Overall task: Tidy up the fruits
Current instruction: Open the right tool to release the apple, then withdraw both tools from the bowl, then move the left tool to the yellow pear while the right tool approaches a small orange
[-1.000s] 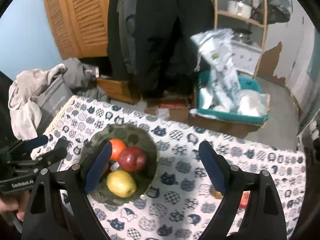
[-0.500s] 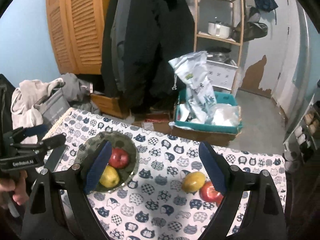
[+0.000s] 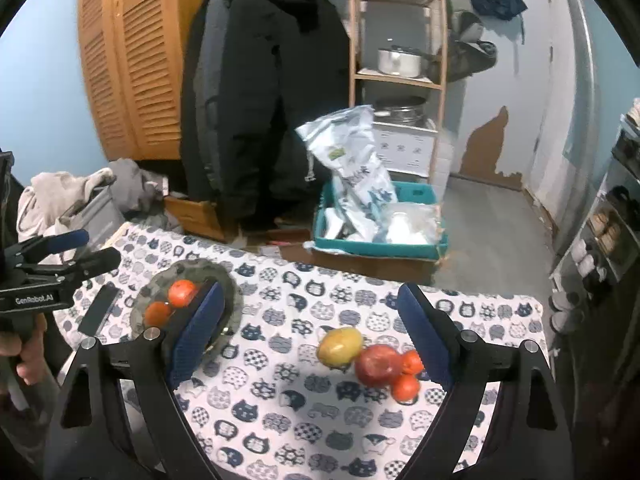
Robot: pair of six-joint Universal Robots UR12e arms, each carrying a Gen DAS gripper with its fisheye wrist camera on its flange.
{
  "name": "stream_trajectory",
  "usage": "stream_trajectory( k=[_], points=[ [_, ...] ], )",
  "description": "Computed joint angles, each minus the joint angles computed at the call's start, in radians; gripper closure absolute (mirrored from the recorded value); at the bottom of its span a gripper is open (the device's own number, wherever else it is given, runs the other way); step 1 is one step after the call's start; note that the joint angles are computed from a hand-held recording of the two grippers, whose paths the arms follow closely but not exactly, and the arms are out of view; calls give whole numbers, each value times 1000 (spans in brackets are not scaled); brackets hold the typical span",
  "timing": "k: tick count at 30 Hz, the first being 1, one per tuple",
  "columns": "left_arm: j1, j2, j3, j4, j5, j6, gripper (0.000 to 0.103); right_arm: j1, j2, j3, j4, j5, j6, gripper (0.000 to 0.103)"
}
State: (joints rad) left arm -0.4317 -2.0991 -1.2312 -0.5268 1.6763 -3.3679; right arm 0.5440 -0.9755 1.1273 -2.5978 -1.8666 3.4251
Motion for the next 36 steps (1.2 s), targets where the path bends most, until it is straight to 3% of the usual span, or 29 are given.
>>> stream_trajectory(
  k=[6,11,16,26,36],
  points=[
    [-18,-28,48,-23,-15,19,9,-19,-41,71,-15,-17,43,14],
    [-29,-55,83,-53,-30,42,3,-35,-68,122,-14,-41,76,14],
    [-35,-89,125,-115,-64,49,3,-59,-85,169,5,-4,122,14],
    [-53,-160,213,-220,-79,64,3,-93,-79,202,86,51,173,14],
    [-63,-224,284,-325,-96,58,3,-108,-40,186,156,76,159,14]
  ],
)
